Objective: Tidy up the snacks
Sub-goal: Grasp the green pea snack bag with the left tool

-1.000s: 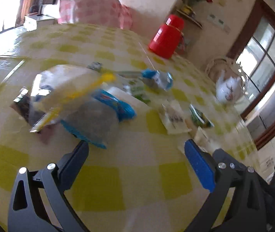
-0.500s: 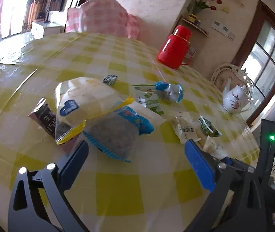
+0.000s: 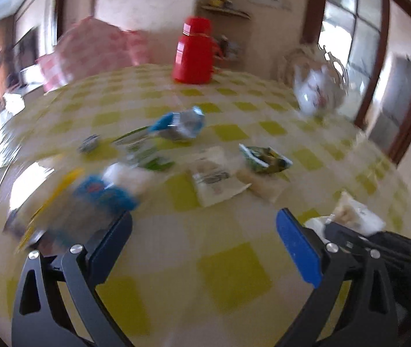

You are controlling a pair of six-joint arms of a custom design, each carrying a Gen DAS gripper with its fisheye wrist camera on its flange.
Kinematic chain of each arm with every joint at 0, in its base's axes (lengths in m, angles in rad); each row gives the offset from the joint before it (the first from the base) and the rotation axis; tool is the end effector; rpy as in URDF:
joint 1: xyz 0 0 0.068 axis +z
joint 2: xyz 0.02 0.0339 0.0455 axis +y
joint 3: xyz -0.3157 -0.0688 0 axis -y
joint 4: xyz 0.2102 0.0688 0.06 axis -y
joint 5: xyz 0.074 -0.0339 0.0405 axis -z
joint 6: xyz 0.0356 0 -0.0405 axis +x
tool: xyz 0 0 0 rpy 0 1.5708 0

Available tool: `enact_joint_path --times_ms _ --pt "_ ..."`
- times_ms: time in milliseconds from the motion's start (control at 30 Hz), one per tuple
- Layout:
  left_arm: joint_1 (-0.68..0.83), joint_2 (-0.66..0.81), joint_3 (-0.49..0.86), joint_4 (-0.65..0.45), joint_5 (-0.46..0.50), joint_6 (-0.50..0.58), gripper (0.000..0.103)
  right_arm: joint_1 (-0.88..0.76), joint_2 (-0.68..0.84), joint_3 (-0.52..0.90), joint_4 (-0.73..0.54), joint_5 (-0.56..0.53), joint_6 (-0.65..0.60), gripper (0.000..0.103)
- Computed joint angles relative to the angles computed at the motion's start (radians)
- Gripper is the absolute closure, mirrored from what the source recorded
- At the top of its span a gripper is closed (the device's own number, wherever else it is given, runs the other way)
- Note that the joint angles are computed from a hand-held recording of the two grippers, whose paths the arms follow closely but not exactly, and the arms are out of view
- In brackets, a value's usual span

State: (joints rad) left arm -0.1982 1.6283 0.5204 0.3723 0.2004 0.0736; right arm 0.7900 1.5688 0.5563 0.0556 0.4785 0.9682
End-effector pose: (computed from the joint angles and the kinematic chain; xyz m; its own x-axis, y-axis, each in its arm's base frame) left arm 0.2598 -0.0594 0.1943 -0.6313 0.2003 -0.7492 0.3851 0.9195 -0.0787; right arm 0.1823 0.1607 0.1964 -0.6918 0.3409 -0.6366 0.2224 0.9393 0.2613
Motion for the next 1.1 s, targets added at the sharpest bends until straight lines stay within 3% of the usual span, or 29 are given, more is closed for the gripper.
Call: enact_joint_path --times_ms 67,233,500,567,633,700,1100 --pt "-0.06 0.082 0.098 -0.034 -0.055 -0.037 0.003 -0.016 -0.022 -0.014 -0.009 0.017 0.028 0.068" --pt "-0.151 0.25 0.357 -0.201 -0.061 -0.074 0.003 -0.045 -0.044 -0.046 0.019 0.001 0.056 0.068" --pt "-0.257 0.409 0.574 -0.321 -0.164 -0.045 0.003 -0.049 -0.071 -0.058 0.033 0.004 0.076 0.067" --pt "-0.257 0.426 0.588 -0.331 -0.166 -0.034 0.015 -0.054 -0.065 -0.058 0.037 -0.006 0.074 0.067" --pt "-0.247 0.434 0.595 -0.356 -0.137 -0.008 0.066 -0.055 -0.059 -0.055 0.039 -0.011 0.073 0.067" --pt "-0.22 0.418 0.564 -0.31 -0.083 -0.011 0.071 -0.058 -0.058 -0.058 0.046 -0.014 0.07 0.067" --pt "-0.145 0.284 0.39 -0.179 0.059 0.001 0.072 -0.076 -0.028 -0.075 0.099 -0.036 0.045 0.067"
